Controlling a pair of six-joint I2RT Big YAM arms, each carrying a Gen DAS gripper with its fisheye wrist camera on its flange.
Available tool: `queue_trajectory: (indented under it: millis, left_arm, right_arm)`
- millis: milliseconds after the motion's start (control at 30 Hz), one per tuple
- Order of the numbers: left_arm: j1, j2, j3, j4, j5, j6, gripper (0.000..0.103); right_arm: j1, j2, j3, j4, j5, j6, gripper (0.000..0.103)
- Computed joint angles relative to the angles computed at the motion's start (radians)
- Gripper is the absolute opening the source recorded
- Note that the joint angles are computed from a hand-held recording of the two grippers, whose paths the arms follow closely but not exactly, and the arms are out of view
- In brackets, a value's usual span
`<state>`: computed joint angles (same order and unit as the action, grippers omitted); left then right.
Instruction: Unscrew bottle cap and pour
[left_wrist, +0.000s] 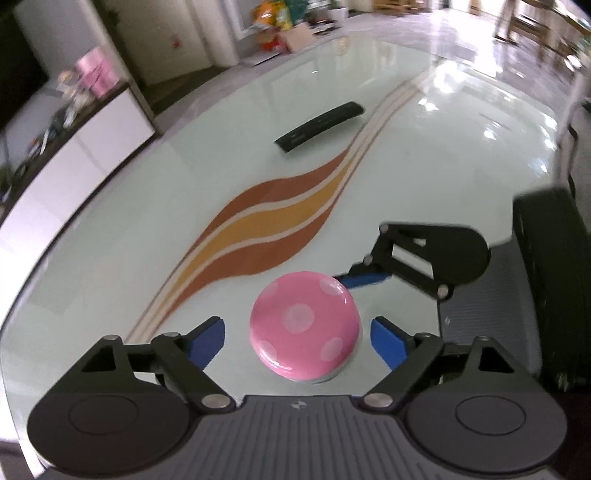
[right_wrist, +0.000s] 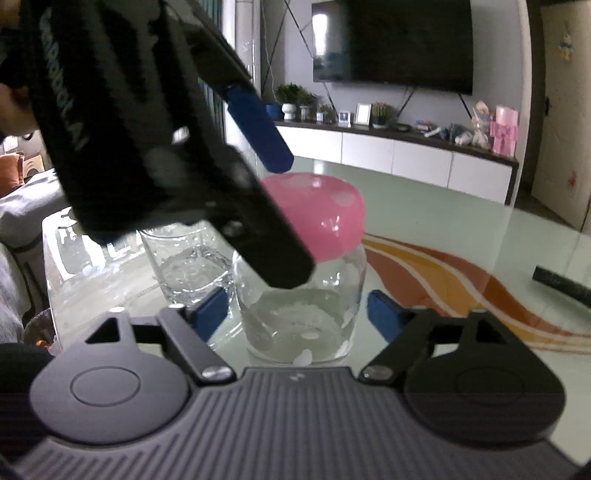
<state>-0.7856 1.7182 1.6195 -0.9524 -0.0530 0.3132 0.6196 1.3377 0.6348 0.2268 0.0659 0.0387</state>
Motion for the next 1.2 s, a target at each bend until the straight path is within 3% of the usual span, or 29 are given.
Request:
queue_trajectory:
  millis: [200,267,333,500,700,1200]
  left_arm:
    - [0.036,-0.022,-0.033,0.029,0.117,0.172,0.09]
    - [0.051,-0.016,-0.033,0.027,0.158,0.274,0.09]
    - [0.062,-0.005,-0.021,0.012,0.192,0.309,0.09]
    - [0.083,0.018,0.014,-0.024,0.266,0.307,0.088]
    - [0.087,0.043,0.045,-0.073,0.266,0.244,0.069]
    - [0.071,0.05,0.057,-0.079,0.225,0.126,0.068]
  right_arm:
    - [-0.034,-0.006,-0.003,0.001,-0.063,-0.013,0.088]
    - [-0.048,0.001,0.002,0.0,-0.094,-0.01,0.088]
    - [-0.063,0.013,0.016,-0.006,-0.113,-0.024,0.088]
    - [-0.071,0.026,0.036,-0.029,-0.13,-0.045,0.081]
    - [-0.066,0.036,0.044,-0.034,-0.13,-0.045,0.076]
    - [-0.037,0.031,0.041,-0.048,-0.095,-0.028,0.072]
